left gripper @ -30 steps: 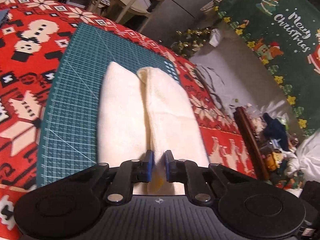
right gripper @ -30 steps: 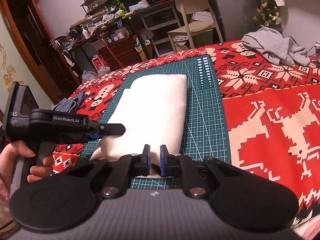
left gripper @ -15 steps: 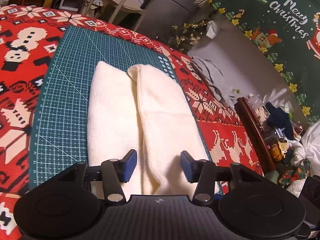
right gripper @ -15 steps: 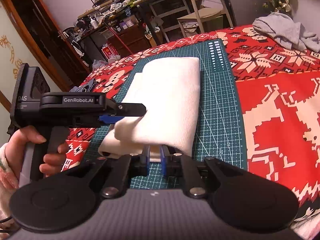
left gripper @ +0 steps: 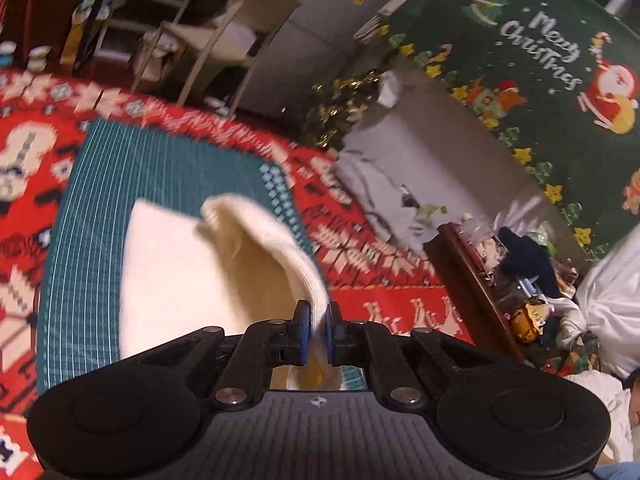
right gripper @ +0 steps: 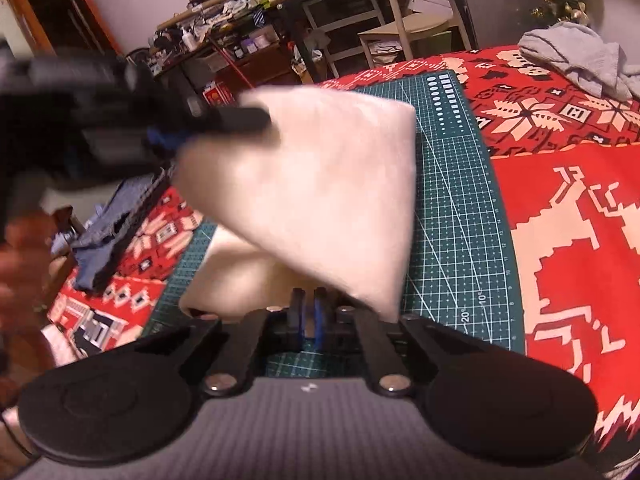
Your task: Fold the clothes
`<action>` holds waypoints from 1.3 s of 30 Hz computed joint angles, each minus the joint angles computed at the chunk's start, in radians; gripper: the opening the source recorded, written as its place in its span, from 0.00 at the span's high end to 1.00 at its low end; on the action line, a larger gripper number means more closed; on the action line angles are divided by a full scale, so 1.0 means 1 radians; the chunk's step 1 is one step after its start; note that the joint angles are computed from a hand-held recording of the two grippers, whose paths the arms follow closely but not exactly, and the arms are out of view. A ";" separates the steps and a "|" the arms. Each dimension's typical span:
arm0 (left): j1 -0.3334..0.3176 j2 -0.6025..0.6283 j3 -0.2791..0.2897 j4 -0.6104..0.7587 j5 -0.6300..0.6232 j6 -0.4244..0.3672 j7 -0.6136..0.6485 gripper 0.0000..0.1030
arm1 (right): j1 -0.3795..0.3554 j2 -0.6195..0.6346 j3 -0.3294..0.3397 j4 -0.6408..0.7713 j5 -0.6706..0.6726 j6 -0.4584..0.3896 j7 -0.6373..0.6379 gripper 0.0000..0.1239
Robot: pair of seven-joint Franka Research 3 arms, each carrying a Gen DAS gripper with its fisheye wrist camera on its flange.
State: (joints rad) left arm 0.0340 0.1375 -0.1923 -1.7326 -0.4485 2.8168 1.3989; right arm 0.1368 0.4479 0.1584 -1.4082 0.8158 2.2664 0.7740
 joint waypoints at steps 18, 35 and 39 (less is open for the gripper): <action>-0.008 -0.108 0.071 -0.253 0.031 0.048 -0.127 0.92 | 0.013 -0.022 -0.016 -0.020 -0.052 -0.016 0.020 1.00; -0.014 -0.105 0.059 -0.274 -0.110 0.117 -0.039 0.92 | 0.009 -0.026 -0.013 0.082 -0.016 -0.005 0.020 0.92; -0.015 -0.114 0.061 -0.280 -0.143 0.117 -0.002 0.92 | 0.049 0.083 0.001 0.212 -0.086 -0.044 0.048 0.92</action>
State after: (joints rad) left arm 0.0191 0.0234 -0.1310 -2.0121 -0.5917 2.9336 1.3972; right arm 0.1856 0.5306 0.1594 -1.1965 0.7301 2.2221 0.8221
